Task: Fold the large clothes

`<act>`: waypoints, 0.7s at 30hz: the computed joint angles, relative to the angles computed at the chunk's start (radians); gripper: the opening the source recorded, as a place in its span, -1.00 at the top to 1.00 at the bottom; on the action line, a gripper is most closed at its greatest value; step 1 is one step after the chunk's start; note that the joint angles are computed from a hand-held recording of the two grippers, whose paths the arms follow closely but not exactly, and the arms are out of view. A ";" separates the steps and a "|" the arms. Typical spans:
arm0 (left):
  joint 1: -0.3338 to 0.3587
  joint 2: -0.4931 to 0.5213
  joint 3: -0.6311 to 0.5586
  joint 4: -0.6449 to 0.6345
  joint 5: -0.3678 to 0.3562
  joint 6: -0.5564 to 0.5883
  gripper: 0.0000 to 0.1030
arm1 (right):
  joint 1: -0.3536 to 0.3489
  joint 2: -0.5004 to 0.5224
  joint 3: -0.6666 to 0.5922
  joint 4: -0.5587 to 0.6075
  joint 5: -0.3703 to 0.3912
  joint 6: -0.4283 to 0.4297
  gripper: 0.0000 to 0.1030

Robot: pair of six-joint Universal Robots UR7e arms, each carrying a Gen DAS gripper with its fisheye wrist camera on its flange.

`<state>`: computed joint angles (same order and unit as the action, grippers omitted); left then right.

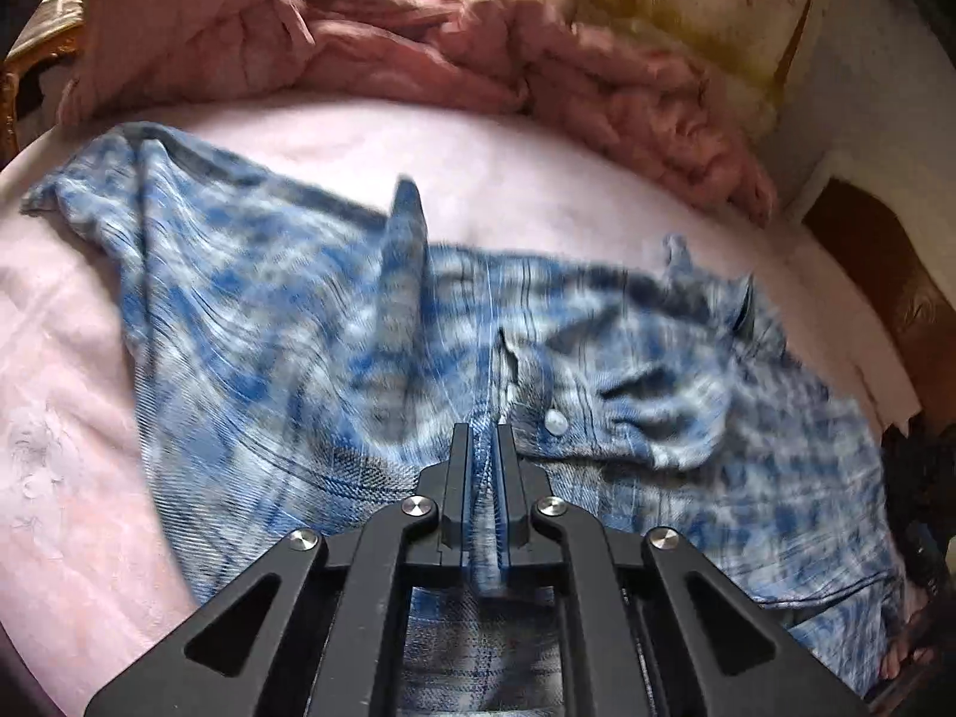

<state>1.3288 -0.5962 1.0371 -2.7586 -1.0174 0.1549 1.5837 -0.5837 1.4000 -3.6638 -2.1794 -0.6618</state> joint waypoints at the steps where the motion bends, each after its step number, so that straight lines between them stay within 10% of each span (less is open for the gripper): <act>1: -0.009 0.005 0.007 -0.048 0.053 0.025 1.00 | 0.000 0.002 -0.001 -0.003 -0.001 -0.003 -0.42; 3: -0.023 0.019 0.003 -0.107 0.134 0.085 1.00 | 0.000 0.003 -0.002 -0.003 -0.002 -0.004 -0.42; 11: -0.016 -0.051 0.080 -0.182 0.092 0.146 0.95 | 0.003 0.015 -0.009 -0.020 -0.006 -0.043 -0.42; 16: 0.006 -0.103 0.084 -0.137 0.038 0.117 -0.18 | 0.007 0.025 -0.016 -0.025 -0.009 -0.068 -0.42; 21: 0.048 -0.121 0.015 -0.083 0.005 -0.001 -0.53 | 0.004 0.007 0.005 0.029 0.017 -0.017 -0.42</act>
<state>1.3772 -0.7171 1.0518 -2.8418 -1.0119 0.1541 1.5874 -0.5769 1.4052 -3.6343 -2.1620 -0.6789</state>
